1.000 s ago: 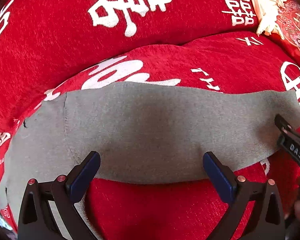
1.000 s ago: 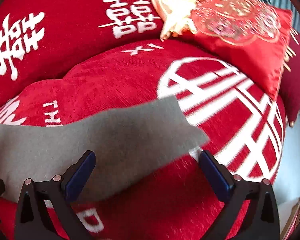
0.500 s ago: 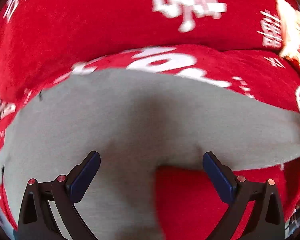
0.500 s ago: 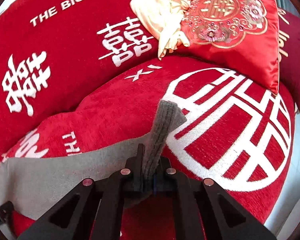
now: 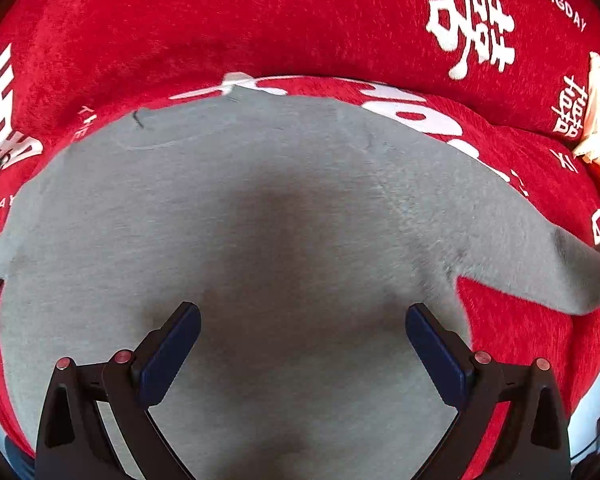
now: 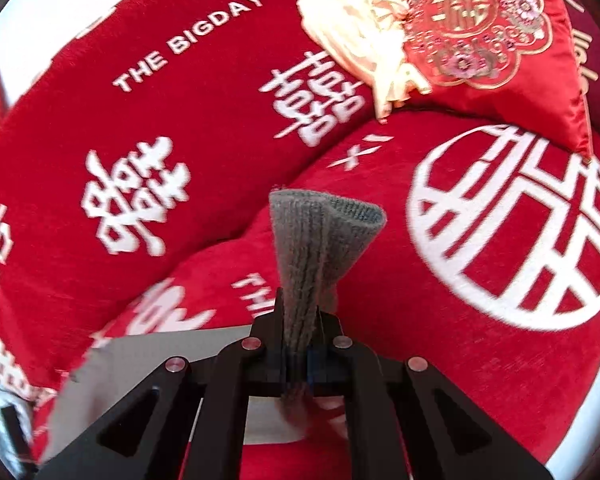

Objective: Fold small clothes
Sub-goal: 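Lift the gripped sleeve cuff up with the right gripper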

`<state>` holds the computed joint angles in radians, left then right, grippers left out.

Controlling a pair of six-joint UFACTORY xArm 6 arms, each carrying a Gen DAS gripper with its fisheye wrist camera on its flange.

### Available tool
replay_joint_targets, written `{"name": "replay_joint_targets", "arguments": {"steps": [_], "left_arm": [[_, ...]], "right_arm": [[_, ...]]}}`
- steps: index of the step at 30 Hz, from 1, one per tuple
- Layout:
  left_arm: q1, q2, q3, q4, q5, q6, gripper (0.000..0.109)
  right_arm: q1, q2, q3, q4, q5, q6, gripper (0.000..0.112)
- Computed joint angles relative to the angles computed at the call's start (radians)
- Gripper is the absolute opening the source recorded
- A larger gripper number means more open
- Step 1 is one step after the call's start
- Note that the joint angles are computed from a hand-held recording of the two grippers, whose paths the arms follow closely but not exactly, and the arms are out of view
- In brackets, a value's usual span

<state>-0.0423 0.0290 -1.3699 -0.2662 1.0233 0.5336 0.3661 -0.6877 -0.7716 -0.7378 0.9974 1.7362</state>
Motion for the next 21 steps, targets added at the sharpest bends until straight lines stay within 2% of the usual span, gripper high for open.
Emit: {"name": "replay_joint_targets", "arguments": {"steps": [6,21], "left_arm": [[0.088,0.006,-0.021,-0.066,0.024,0.107,0.103],[0.251,0.088,-0.138,-0.165,0.091,0.253,0.103]], "right_arm": [[0.06,0.139,-0.148,-0.021,-0.009,0.013,0.007],[0.199,0.647,-0.686,-0.028,-0.009,-0.098,0.007]]}}
